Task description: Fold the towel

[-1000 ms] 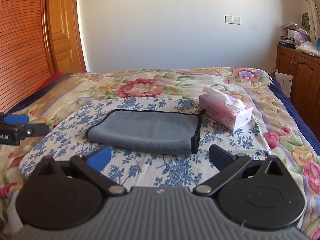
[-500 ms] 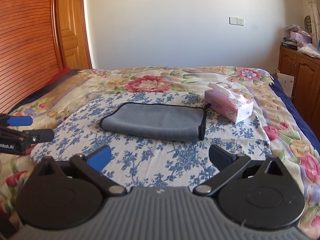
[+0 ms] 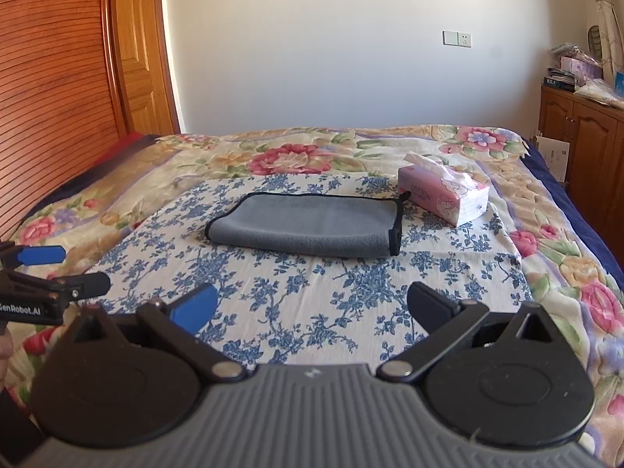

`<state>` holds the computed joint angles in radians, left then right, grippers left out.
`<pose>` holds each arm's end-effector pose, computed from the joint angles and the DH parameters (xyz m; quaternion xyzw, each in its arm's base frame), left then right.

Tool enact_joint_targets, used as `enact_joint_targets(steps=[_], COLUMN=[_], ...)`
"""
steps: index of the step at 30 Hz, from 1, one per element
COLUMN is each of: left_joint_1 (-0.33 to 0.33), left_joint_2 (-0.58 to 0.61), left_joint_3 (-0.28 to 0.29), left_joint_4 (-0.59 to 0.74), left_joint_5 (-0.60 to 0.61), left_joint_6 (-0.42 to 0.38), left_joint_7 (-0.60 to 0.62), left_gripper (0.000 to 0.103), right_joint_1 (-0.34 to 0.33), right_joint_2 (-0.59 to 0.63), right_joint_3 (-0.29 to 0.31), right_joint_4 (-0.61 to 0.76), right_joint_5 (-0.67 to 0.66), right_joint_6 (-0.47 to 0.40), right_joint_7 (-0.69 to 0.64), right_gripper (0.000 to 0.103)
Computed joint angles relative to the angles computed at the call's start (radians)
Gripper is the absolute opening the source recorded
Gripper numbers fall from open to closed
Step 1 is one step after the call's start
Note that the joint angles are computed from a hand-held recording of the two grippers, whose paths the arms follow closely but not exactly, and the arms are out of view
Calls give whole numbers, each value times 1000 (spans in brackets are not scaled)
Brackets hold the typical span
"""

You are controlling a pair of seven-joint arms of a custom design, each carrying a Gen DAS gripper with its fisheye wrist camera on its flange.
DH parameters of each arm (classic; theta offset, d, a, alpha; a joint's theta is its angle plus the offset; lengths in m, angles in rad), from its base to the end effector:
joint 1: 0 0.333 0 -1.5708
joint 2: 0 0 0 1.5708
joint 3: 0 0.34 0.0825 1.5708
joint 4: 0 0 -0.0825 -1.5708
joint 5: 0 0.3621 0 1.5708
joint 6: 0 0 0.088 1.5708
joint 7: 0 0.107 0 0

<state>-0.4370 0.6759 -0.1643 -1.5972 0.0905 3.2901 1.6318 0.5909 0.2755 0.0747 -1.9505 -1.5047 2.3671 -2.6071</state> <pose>0.6262 -0.4005 0.3995 -0.3806 0.7832 -0.4372 0.2248 0.4954 0.3700 0.3980 -0.4989 0.7029 -0.3845 0.3305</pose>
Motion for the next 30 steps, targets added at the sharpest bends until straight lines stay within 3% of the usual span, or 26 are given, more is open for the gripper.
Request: enact_joint_targets(steps=[17, 30], left_joint_1=[-33, -68], left_joint_2=[-10, -10], left_joint_3=[47, 83], left_joint_4=[-51, -73], left_joint_5=[-34, -82], left_joint_6=[67, 152], left_joint_7=[-14, 24], left_gripper=[103, 103], right_joint_1=[12, 30], right_joint_2=[4, 1], right_joint_3=[3, 10], right_joint_4=[-4, -10], right_joint_5=[15, -38], right_joint_6=[-32, -120], right_joint_7=[-4, 43], right_gripper=[103, 103])
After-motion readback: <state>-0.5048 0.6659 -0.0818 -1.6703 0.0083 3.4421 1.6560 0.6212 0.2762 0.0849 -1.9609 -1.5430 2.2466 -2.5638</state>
